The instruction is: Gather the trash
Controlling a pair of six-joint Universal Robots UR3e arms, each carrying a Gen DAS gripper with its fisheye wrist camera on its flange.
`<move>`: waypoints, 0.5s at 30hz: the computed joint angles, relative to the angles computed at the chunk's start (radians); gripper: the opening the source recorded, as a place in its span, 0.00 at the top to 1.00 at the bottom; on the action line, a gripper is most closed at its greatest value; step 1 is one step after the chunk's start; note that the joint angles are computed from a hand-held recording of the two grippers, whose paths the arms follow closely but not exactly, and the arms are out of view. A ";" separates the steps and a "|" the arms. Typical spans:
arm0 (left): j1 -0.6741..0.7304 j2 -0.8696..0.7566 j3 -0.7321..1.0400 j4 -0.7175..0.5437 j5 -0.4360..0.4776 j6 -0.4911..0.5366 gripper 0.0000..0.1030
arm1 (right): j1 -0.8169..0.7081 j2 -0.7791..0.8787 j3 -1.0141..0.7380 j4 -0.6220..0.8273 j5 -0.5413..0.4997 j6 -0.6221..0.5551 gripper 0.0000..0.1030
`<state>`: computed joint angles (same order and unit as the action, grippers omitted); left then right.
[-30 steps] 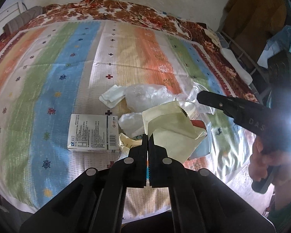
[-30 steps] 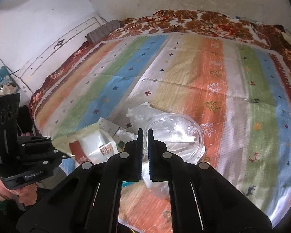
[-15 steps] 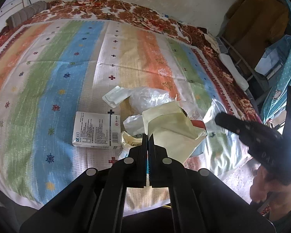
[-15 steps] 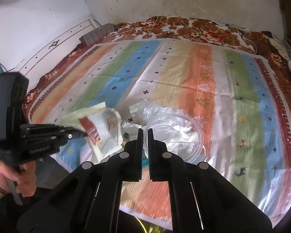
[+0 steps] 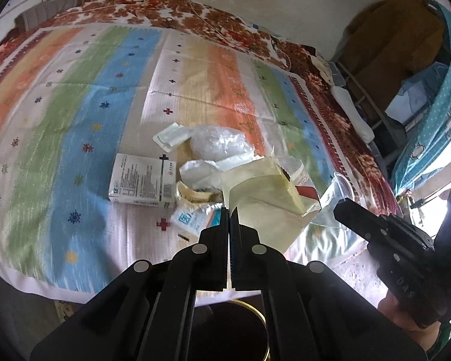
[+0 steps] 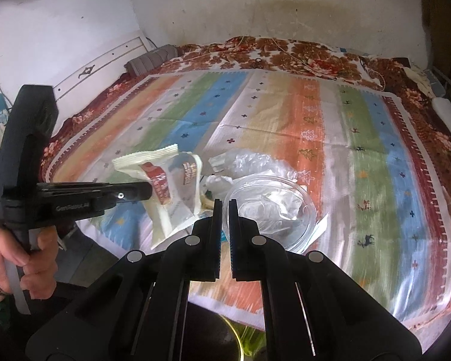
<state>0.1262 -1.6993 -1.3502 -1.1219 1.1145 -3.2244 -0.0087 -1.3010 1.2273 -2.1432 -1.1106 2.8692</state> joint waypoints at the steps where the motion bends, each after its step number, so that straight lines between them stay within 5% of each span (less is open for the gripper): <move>1: 0.002 0.007 -0.002 -0.010 -0.006 0.008 1.00 | -0.001 -0.016 0.016 -0.005 0.001 -0.001 0.97; 15: 0.072 0.209 -0.129 -0.105 -0.118 0.072 1.00 | -0.034 -0.288 0.298 -0.048 0.024 0.002 0.97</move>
